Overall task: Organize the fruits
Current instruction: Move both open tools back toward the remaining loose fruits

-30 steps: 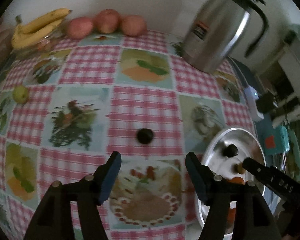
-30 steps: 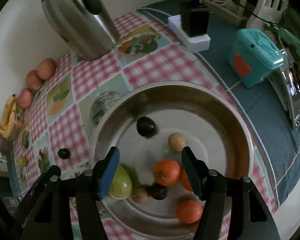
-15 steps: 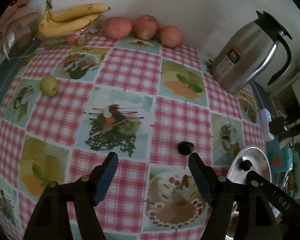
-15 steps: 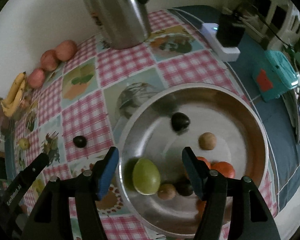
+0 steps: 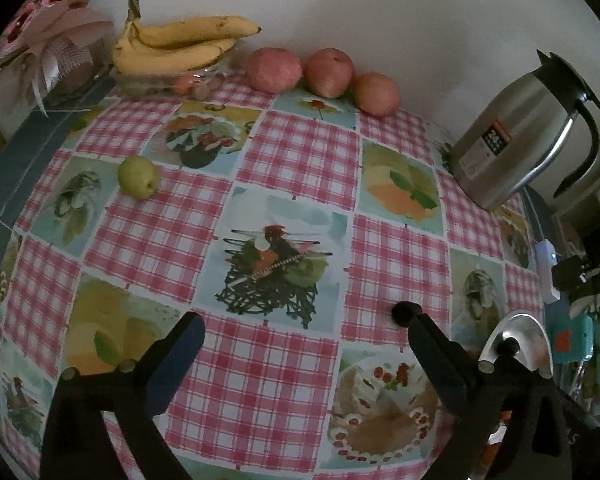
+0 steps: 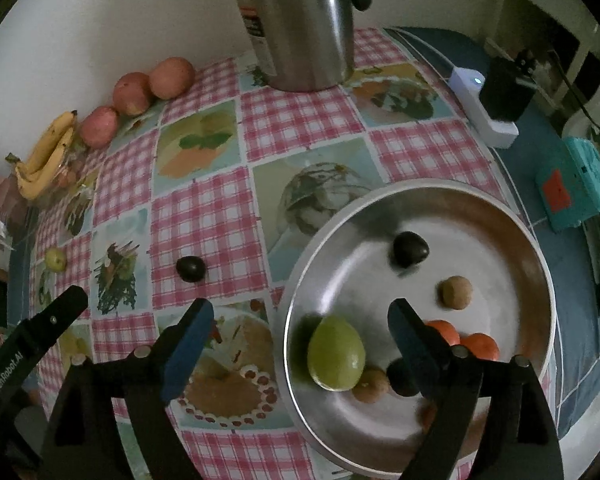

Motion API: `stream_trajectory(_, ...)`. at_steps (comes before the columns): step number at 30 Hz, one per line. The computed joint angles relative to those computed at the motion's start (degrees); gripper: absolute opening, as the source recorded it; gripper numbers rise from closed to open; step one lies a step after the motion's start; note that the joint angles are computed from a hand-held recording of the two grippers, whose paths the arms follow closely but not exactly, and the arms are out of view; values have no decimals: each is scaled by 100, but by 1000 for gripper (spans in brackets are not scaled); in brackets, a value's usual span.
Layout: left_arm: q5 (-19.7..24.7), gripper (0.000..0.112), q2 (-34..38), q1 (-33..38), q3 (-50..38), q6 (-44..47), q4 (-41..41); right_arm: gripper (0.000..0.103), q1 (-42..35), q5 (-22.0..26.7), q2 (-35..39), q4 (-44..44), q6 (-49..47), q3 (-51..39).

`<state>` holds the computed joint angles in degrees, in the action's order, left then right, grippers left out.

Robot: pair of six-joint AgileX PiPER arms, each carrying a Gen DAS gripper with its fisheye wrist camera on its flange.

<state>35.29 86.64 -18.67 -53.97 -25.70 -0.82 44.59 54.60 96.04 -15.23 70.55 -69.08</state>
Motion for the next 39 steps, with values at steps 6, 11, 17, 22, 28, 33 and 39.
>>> stream_trajectory(6,22,103,-61,67,-2,-85,211,91,64,-172,80,-122,51,-25)
stream_trajectory(11,-13,103,-139,163,4,-151,420,91,81,-281,146,-182,94,-48)
stream_trajectory(17,-136,103,-265,382,16,100,474,91,2,-807,166,-111,140,6)
stream_trajectory(22,-226,103,-314,679,1,376,510,91,164,-706,476,-264,23,-388)
stream_trajectory(28,-240,103,-307,1206,-49,861,442,91,154,-867,698,-80,-190,-548)
stream_trajectory(33,-268,103,-221,1694,-133,1375,49,91,198,-817,982,-38,-285,-852)
stream_trajectory(39,-278,103,-52,2133,-222,2052,-515,91,311,-568,1453,73,-505,-1418)
